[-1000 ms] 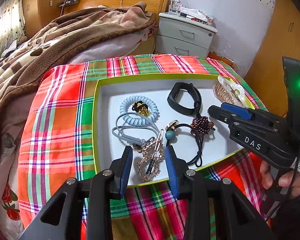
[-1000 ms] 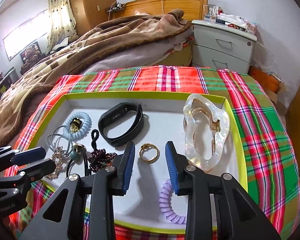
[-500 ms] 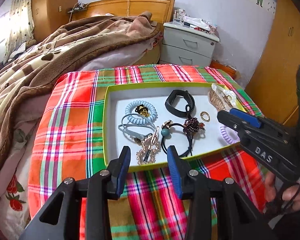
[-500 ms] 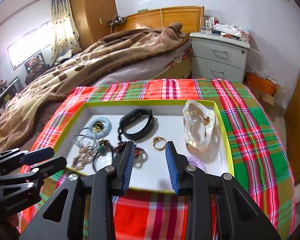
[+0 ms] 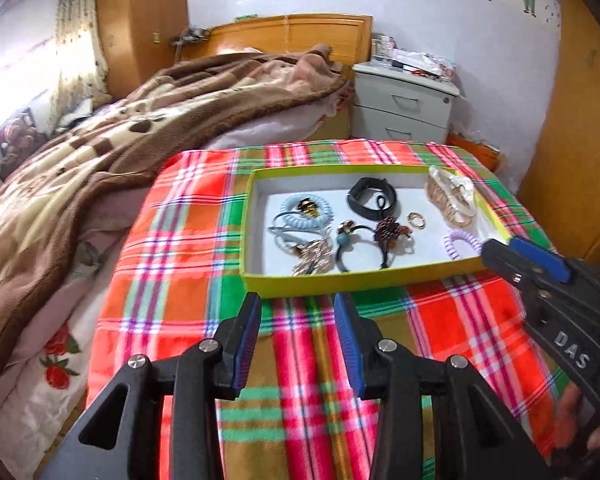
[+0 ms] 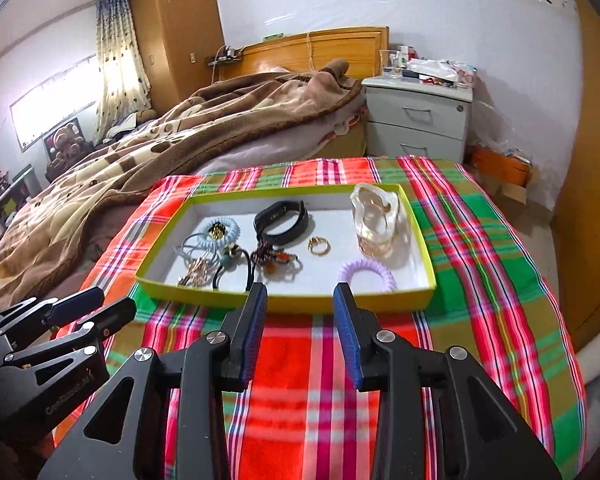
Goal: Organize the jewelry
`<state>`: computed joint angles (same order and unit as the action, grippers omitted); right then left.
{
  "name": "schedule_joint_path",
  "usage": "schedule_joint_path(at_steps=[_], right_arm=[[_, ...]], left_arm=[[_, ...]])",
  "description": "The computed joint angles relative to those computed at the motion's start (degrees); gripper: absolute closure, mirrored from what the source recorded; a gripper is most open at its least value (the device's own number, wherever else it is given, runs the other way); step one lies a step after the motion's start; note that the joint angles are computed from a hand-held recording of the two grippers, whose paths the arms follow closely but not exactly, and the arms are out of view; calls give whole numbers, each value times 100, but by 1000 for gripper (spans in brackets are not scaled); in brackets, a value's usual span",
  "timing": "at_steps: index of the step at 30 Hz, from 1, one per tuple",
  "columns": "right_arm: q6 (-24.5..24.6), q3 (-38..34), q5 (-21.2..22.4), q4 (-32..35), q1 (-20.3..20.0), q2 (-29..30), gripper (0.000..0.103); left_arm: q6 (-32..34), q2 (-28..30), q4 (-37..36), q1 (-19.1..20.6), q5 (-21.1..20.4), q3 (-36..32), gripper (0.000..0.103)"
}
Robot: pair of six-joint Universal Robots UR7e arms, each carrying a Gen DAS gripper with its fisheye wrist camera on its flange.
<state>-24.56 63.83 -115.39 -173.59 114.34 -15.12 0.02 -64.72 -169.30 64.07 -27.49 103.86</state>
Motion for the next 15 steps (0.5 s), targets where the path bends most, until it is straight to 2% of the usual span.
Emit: schedule_joint_path(at_steps=[6,15], right_arm=[[77,450,-30,-376,14,-174,67],[-10,799,18,-667,67,-287,67]], left_arm=[[-78,-4,-340,-173,481,322,63],[-293,-171,-489,-279,432,670,63]])
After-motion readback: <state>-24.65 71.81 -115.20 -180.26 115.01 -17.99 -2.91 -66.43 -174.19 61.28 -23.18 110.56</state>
